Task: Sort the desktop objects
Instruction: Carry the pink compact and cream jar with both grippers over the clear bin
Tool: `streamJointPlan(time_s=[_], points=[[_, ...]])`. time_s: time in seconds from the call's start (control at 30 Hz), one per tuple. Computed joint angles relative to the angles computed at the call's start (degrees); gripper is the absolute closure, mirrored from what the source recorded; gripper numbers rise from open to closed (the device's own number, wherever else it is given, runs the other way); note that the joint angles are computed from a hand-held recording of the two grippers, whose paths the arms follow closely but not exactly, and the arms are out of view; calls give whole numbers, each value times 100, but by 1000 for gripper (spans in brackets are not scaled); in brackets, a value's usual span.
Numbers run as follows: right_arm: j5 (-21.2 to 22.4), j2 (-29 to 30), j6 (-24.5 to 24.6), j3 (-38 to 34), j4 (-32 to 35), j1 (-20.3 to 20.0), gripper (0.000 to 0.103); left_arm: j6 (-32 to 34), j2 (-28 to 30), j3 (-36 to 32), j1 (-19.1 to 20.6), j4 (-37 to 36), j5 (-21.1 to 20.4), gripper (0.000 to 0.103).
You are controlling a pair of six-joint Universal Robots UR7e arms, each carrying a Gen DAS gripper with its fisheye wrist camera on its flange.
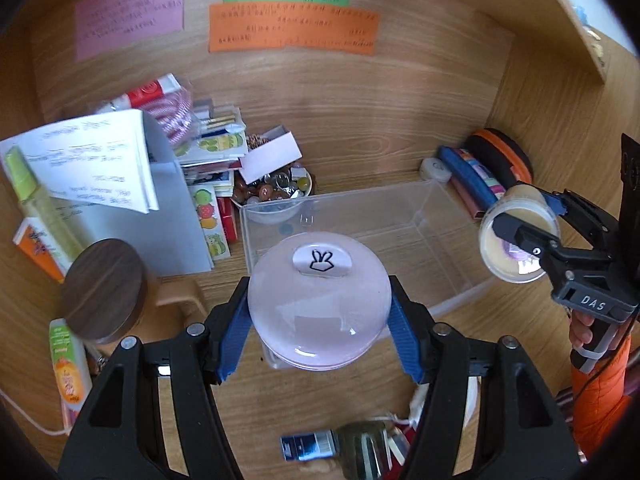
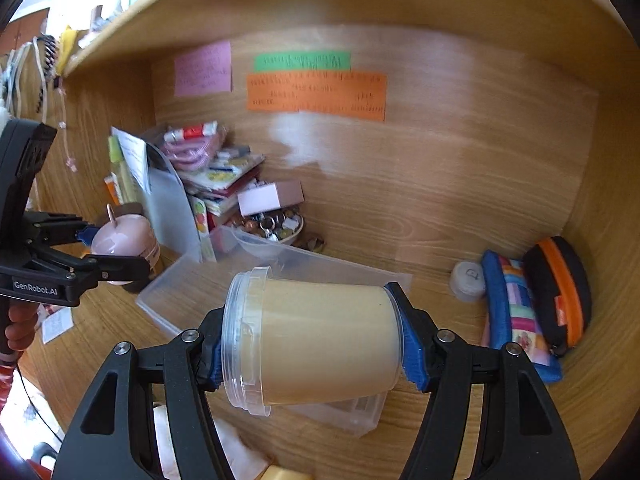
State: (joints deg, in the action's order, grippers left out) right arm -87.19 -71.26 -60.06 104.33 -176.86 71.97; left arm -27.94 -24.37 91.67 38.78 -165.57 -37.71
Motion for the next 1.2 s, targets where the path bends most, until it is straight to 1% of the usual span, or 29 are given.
streamJointPlan(time_s=[0.17, 0.23, 0.33, 0.53, 0.73, 1.03, 1.13, 1.2], points=[[-420, 456, -2, -603, 429, 100, 40, 124, 109, -349, 233, 281, -203, 40], [-608, 641, 33, -878, 720, 130, 41, 180, 173, -523, 326, 444, -298, 40], [-842, 834, 14, -1116, 943, 150, 41, 295, 291, -790, 450, 654, -433, 40], [-1283, 1202, -143, -1552, 1270, 215, 41, 346, 604, -1363, 604, 1267, -463, 40], [-1623, 1431, -374, -1803, 1500, 276, 41, 390, 866, -1779, 721, 1754, -478, 40], [-2243, 1685, -927, -1942, 1459, 411, 41, 475, 1094, -2185, 812, 2251, -490, 40], [-2490, 1764, -1046, -1985, 1498, 462, 41, 517, 1205, -2355, 811, 2452, -391, 40], [-2563, 1775, -1099, -1998, 1553, 475, 41, 566, 1240, -2424, 818, 2507, -429, 40]])
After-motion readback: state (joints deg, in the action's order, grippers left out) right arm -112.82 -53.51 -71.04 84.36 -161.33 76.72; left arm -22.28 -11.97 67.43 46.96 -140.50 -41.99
